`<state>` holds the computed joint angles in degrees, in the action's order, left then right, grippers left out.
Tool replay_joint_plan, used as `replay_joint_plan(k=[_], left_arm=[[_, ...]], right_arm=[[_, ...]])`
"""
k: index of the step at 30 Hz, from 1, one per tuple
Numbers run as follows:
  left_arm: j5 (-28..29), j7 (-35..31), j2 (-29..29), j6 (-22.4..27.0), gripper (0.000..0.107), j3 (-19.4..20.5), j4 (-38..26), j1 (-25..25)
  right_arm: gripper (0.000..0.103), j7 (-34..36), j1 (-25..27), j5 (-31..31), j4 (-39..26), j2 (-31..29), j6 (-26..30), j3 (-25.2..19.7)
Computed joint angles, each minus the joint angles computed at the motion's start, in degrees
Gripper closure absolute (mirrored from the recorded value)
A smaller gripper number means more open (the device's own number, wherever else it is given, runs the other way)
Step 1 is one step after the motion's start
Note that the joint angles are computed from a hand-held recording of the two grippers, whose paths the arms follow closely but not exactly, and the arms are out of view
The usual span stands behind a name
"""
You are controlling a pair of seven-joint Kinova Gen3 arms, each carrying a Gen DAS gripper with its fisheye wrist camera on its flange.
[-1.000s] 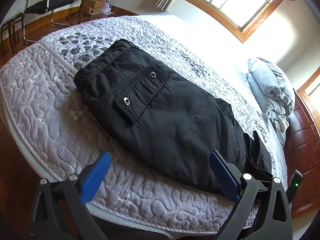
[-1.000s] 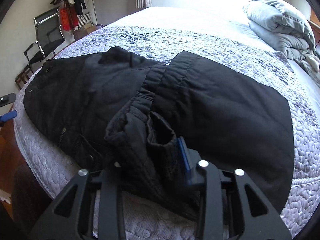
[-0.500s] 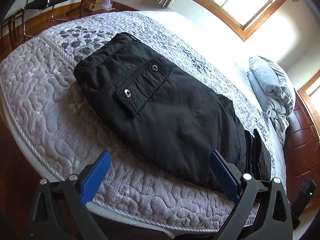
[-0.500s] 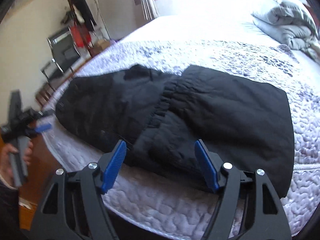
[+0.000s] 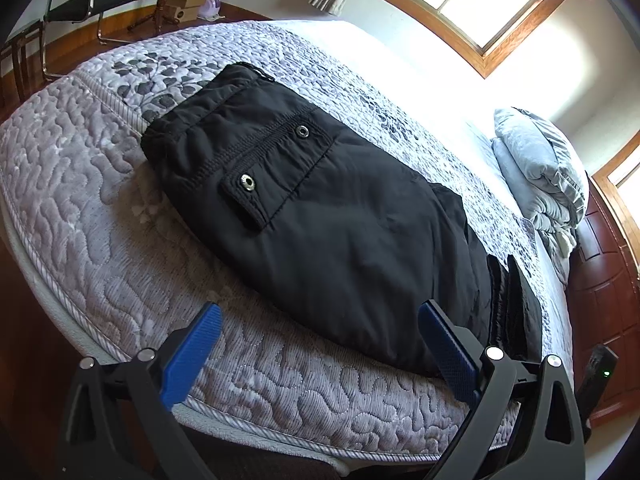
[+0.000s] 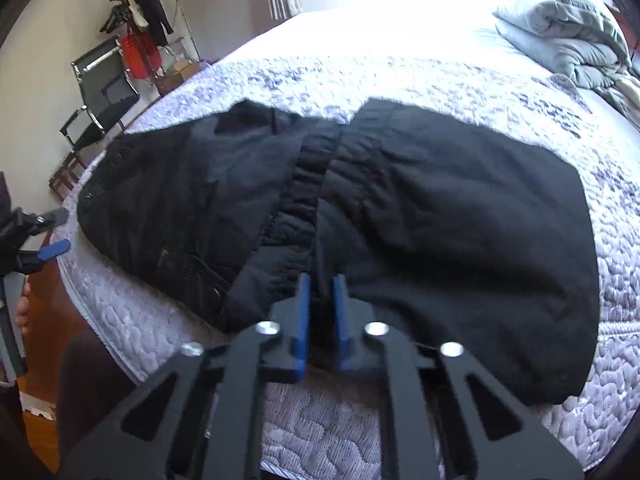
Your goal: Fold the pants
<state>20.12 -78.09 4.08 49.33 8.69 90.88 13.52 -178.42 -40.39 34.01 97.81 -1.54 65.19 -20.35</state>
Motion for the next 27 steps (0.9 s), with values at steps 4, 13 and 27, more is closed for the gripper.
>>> replay_joint_plan(k=[4,13,27], left_arm=[[0.2,0.1,0.1,0.0,0.008,-0.2,0.4,-0.2],[0.6,0.3,-0.1,-0.4,0.008,-0.2,0.9,-0.5],[-0.7,0.9,0.5,0.8,0.008,0.1,-0.5,0.0]], right_arm=[[0.097,0.6,0.0,2.8,-1.4,-2.2,-0.3,-1.5],[0.097,10.2,-1.3,0.2,-7.0,3.0,0.5,-0.2],[0.061,7.1,2.5,-8.2,6.7,-4.6,-19.6,3.5]])
